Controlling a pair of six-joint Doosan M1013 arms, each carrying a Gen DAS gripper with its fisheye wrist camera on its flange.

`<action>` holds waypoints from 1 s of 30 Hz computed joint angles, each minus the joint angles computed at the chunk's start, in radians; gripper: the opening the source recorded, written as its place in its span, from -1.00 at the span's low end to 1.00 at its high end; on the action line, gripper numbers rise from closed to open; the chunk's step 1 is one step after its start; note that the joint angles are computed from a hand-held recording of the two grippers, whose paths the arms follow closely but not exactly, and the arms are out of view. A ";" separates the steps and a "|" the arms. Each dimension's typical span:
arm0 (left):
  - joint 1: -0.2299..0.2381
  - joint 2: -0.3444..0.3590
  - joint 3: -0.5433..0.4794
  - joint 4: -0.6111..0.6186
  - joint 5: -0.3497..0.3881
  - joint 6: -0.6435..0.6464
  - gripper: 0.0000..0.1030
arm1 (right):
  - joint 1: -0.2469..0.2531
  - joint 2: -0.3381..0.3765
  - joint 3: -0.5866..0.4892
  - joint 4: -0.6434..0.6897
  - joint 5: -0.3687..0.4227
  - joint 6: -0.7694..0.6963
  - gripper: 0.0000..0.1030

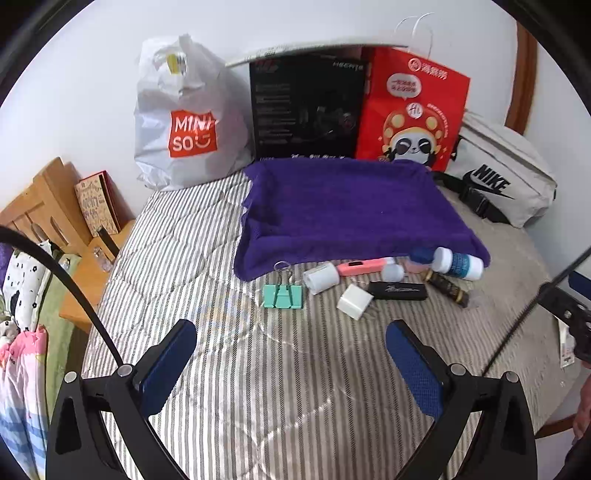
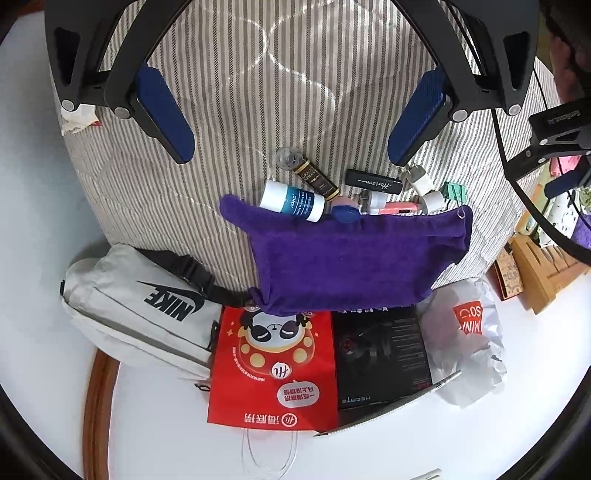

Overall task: Organize rigid objects
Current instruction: 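Lower the left tool onto the green binder clip and close it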

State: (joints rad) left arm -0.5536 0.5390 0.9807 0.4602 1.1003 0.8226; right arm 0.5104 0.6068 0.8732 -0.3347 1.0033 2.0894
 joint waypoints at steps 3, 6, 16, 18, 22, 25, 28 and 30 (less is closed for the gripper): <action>0.014 0.019 -0.003 -0.012 -0.010 0.020 0.99 | -0.007 0.012 -0.008 0.021 0.014 -0.007 1.00; 0.026 0.042 -0.009 -0.009 -0.014 0.039 0.94 | -0.014 0.022 -0.013 0.033 0.031 -0.014 1.00; 0.072 0.100 -0.020 -0.097 -0.049 0.077 0.76 | -0.025 0.046 -0.016 0.042 0.076 -0.018 0.99; 0.079 0.103 -0.012 -0.105 -0.076 0.076 0.69 | -0.027 0.056 -0.022 0.047 0.093 -0.020 0.99; 0.087 0.105 -0.003 -0.116 -0.110 0.073 0.49 | -0.030 0.073 -0.035 0.055 0.120 -0.027 0.99; 0.086 0.101 0.011 -0.098 -0.141 0.067 0.36 | -0.030 0.086 -0.047 0.055 0.135 -0.034 0.99; 0.081 0.096 0.023 -0.090 -0.168 0.075 0.18 | -0.030 0.090 -0.047 0.048 0.134 -0.029 0.99; 0.076 0.103 0.009 -0.071 -0.149 0.082 0.10 | -0.033 0.092 -0.047 0.056 0.130 -0.034 0.98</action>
